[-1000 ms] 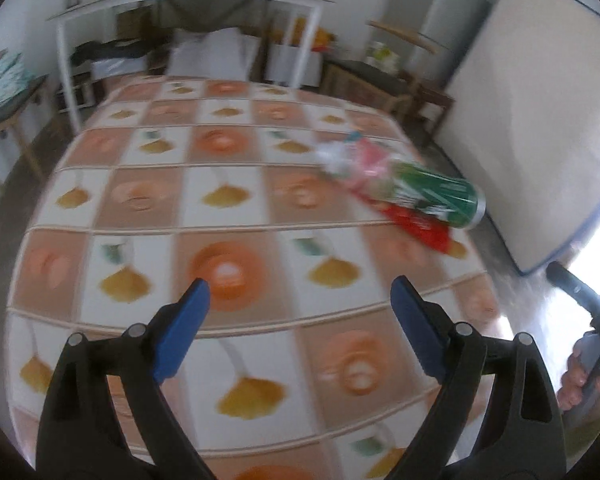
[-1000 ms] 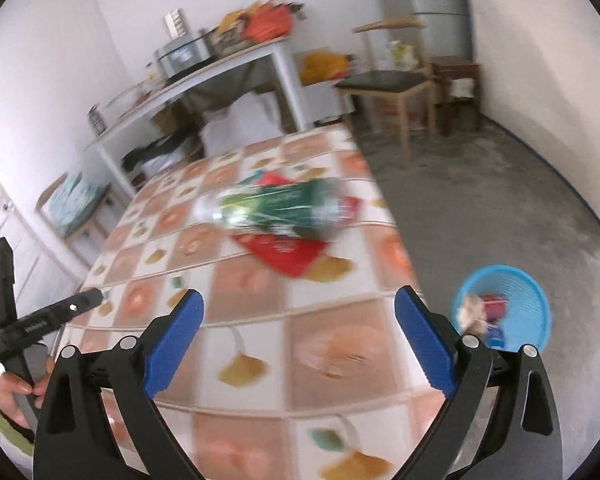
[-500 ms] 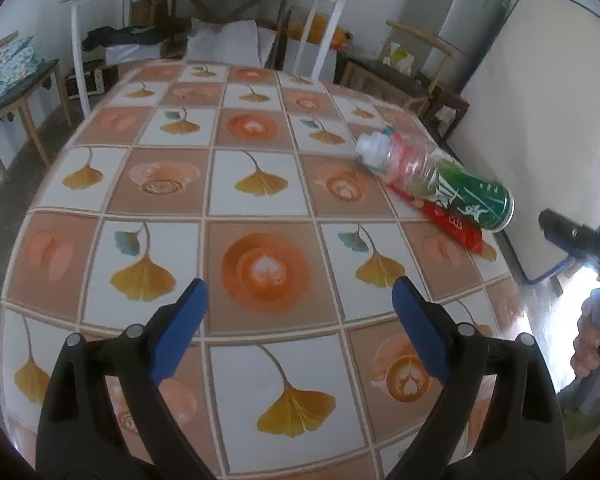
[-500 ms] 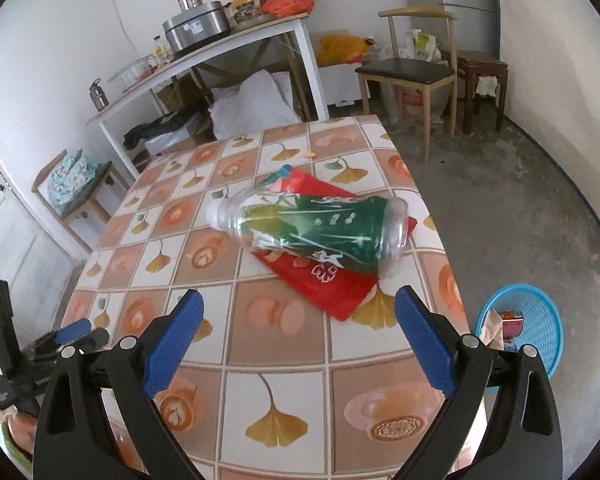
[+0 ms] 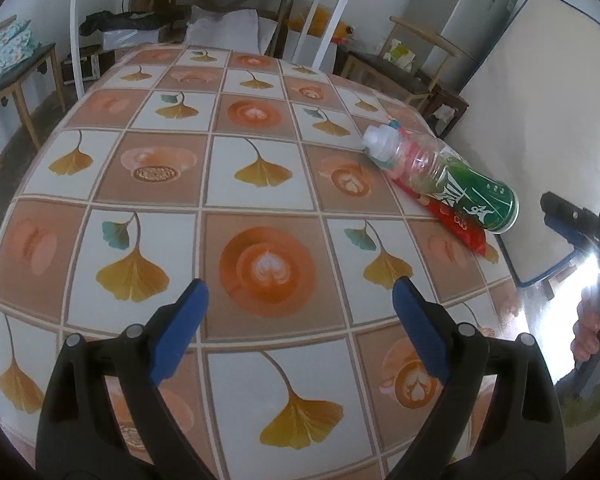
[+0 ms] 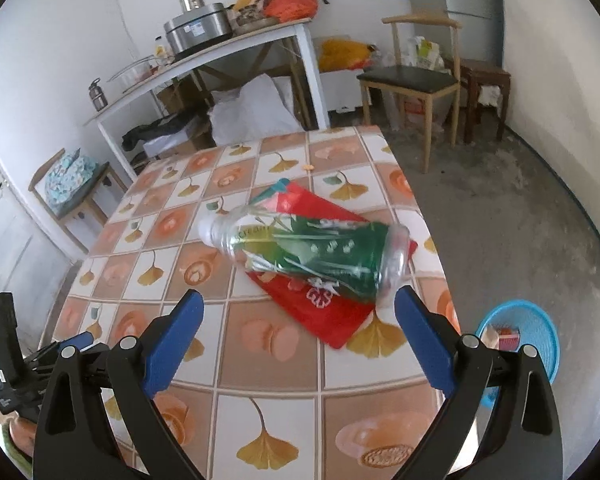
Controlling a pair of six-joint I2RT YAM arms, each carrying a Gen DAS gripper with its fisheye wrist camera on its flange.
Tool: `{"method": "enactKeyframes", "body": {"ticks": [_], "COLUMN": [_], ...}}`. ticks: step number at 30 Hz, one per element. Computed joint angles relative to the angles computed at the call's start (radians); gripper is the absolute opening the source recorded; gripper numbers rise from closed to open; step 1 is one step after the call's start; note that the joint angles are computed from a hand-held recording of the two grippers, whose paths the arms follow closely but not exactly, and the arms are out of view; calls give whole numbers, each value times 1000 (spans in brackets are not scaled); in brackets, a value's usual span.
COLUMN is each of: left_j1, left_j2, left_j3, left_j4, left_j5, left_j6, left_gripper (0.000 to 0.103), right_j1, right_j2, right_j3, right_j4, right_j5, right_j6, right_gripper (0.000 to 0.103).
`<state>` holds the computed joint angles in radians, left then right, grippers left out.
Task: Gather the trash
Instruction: 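Grasp the green-labelled plastic bottle with the right gripper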
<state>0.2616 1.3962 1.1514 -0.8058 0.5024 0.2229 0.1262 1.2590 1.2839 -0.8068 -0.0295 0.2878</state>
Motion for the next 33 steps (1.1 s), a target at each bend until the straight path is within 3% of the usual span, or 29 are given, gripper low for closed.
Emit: {"method": "enactKeyframes", "body": {"ticks": [5,11,15,20,25,29,33], "left_j1": [-4,-16,-27,-42,-45,-45,-39], "left_j2": [3,5,2,-4,-18,-30,-44], "left_j3": [-6,-13,-18,-24,-32,-43,-54], "left_j4": [0,3,5,3,-3,-12,-20], "left_j5": [11,-2,-8,-13,-7,0,15], "left_j6": [-3,-5,-11,-5,2,14,25], "left_gripper": [89,89,89,89,89,89,89], "right_j1": [-7,-13,55,108,120,132,150], "right_j2": [68,218,311,488,624,671,663], "right_j3": [74,211,301,488,618,646,624], "right_j4": [-22,-82,-123,-246,-318,-347,-330], "right_j5": [-23,-67,46,106,162,219,256], "right_j6": [-87,-296,-489,-706,-776,-792,-801], "right_gripper": [93,93,93,93,92,70,68]}}
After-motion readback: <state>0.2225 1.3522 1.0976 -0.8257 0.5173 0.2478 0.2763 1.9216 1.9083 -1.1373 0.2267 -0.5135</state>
